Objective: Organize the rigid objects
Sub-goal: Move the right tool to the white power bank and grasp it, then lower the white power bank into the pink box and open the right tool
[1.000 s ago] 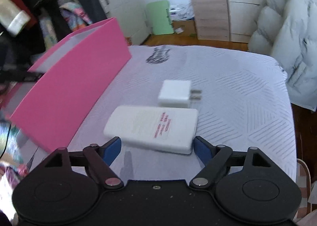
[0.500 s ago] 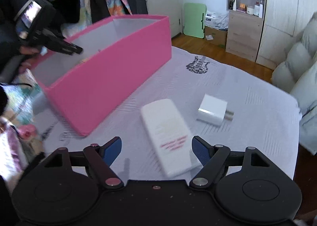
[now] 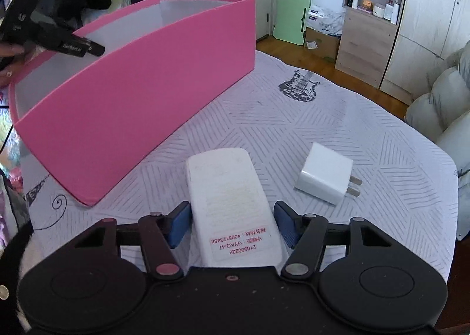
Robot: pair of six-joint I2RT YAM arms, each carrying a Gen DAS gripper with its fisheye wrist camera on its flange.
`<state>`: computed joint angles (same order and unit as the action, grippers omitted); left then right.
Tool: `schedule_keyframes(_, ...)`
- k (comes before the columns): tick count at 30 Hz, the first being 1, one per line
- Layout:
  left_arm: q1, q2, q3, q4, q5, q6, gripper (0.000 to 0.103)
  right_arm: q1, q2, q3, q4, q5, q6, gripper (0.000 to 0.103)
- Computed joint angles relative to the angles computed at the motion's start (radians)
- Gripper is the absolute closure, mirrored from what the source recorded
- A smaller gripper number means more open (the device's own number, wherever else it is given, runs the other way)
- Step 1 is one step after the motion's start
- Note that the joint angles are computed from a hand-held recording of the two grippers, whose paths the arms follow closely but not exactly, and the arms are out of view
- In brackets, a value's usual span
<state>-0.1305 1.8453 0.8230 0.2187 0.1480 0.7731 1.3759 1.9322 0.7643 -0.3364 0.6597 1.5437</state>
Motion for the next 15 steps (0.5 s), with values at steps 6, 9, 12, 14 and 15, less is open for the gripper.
schedule_keyframes(6,0.004,0.004,0.007,-0.008,0.009,0.002,0.082,-0.02,0.029,0.022,0.016,0.015,-0.026,0.035)
schedule_keyframes(9,0.002,0.006,0.006,-0.001,0.001,0.006,0.082,-0.001,0.068,0.081,-0.063,0.033,0.058,0.036)
schedule_keyframes(12,0.009,0.004,0.009,-0.011,0.017,-0.001,0.082,0.041,0.105,0.134,-0.137,0.078,0.162,0.039)
schedule_keyframes(14,0.008,0.004,0.012,-0.014,0.015,-0.004,0.082,0.064,0.112,0.157,-0.194,0.108,0.243,0.04)
schedule_keyframes(15,0.007,0.004,0.012,-0.013,0.013,-0.004,0.082,0.077,0.117,0.174,-0.234,0.121,0.283,0.04)
